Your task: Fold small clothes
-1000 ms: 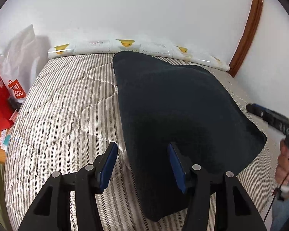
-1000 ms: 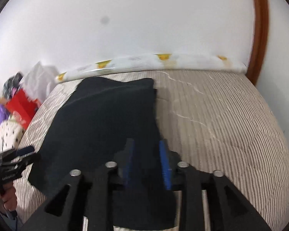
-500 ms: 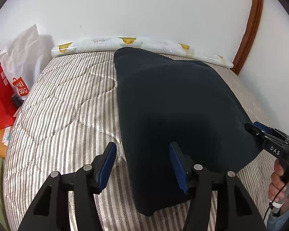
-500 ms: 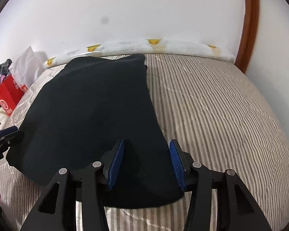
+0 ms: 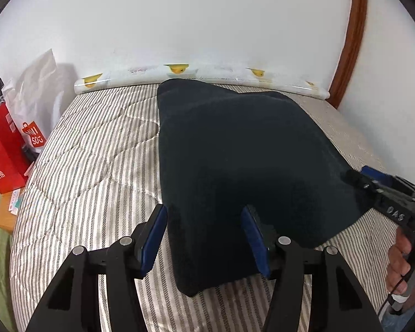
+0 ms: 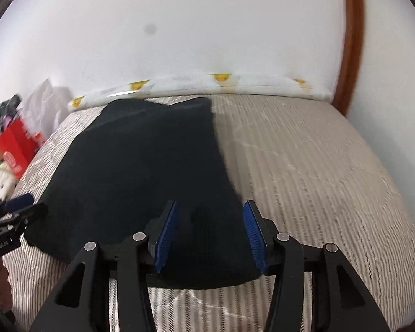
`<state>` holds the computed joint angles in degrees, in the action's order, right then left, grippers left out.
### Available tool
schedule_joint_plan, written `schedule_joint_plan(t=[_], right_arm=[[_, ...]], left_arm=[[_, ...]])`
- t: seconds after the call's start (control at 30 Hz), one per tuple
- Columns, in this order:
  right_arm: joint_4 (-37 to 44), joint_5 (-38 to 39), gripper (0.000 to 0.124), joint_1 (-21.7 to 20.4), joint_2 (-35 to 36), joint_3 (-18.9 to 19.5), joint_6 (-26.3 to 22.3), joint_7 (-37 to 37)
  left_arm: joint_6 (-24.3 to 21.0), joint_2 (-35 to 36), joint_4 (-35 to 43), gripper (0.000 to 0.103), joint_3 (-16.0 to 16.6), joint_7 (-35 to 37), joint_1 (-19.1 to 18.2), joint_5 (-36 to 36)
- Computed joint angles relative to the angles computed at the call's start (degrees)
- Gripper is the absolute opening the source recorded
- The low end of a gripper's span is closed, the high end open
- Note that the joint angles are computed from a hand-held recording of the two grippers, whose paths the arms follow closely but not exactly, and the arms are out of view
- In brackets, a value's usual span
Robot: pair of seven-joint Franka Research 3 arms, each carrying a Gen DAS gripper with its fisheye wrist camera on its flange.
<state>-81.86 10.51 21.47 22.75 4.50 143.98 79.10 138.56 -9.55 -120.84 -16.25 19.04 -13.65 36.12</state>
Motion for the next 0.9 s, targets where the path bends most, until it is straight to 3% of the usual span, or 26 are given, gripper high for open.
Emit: schedule_joint_plan(t=[0.57, 0.77, 0.9], right_arm=[[-3.79, -2.09, 0.048, -0.11, -4.12, -0.65, -2.76, 0.53], [-5.58, -2.43, 0.048, -0.86, -7.49, -1.05, -2.04, 2.58], [-8.55, -1.54, 0.049, -1.99, -11.74, -0.91, -0.71, 2.83]], left_arm=[[-0.6, -3.85, -3.21, 0.054, -0.76, -1.43, -0.77, -3.53], [-3.93, -6.26, -2.4, 0.054, -2.75, -3.67, -0.94, -1.4], [-6.98, -7.82, -0.9, 0.064, -4.59, -6.04, -1.36, 1.18]])
